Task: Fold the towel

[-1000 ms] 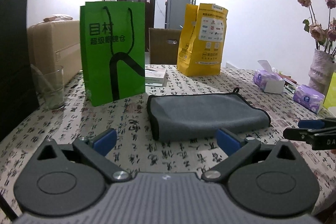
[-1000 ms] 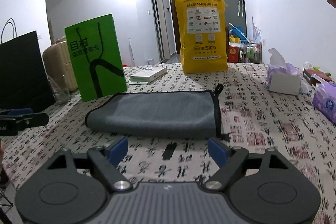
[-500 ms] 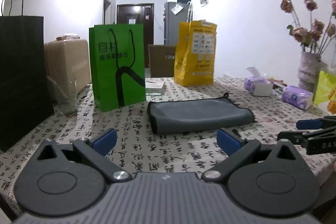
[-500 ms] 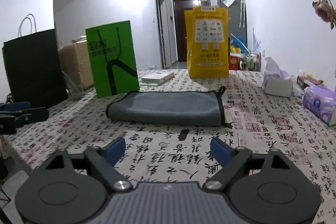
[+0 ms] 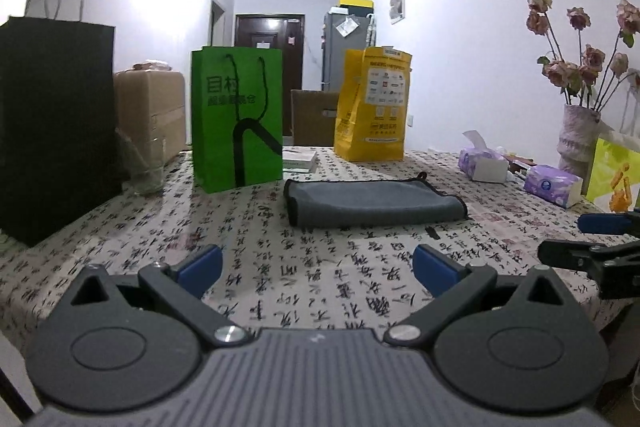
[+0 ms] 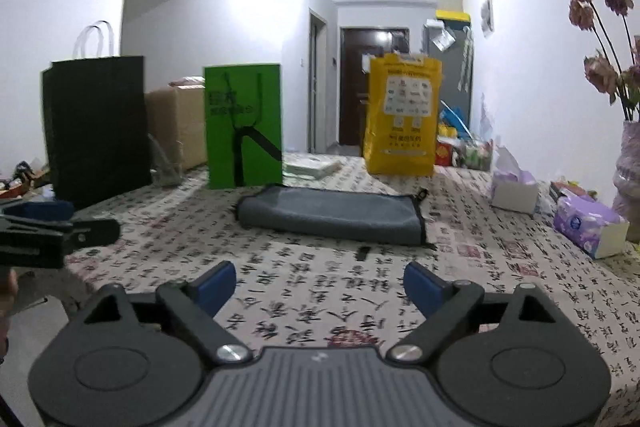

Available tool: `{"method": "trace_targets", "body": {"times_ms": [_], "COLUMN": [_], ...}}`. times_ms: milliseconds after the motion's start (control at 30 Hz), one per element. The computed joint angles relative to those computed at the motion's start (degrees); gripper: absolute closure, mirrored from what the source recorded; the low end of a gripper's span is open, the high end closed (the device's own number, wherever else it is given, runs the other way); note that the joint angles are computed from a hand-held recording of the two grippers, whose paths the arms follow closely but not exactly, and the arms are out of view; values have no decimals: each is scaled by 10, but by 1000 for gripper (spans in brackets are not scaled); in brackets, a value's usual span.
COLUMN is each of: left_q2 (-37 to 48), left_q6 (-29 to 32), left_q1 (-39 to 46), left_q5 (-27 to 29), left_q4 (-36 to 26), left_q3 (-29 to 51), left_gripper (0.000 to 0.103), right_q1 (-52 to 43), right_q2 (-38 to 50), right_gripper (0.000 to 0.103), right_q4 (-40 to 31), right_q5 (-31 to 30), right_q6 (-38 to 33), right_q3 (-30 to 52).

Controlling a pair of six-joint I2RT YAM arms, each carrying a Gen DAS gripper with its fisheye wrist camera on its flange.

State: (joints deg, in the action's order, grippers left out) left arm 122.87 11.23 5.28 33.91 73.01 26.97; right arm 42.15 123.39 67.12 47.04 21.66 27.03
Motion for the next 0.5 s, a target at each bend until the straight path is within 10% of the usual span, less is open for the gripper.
{"method": "trace_targets", "body": {"times_ms": [500], "left_q2": [27], "left_q6": [24], "left_q1": [58], "left_q5": [55], "left_q4": [55], "left_q3": [-49], "left_gripper": [0], "right_q1": [108], "right_q2": [71], "right_gripper": [0], "right_q4": [90], "right_q5": [101], "right_q6": [-50], "right_q3": [11]}}
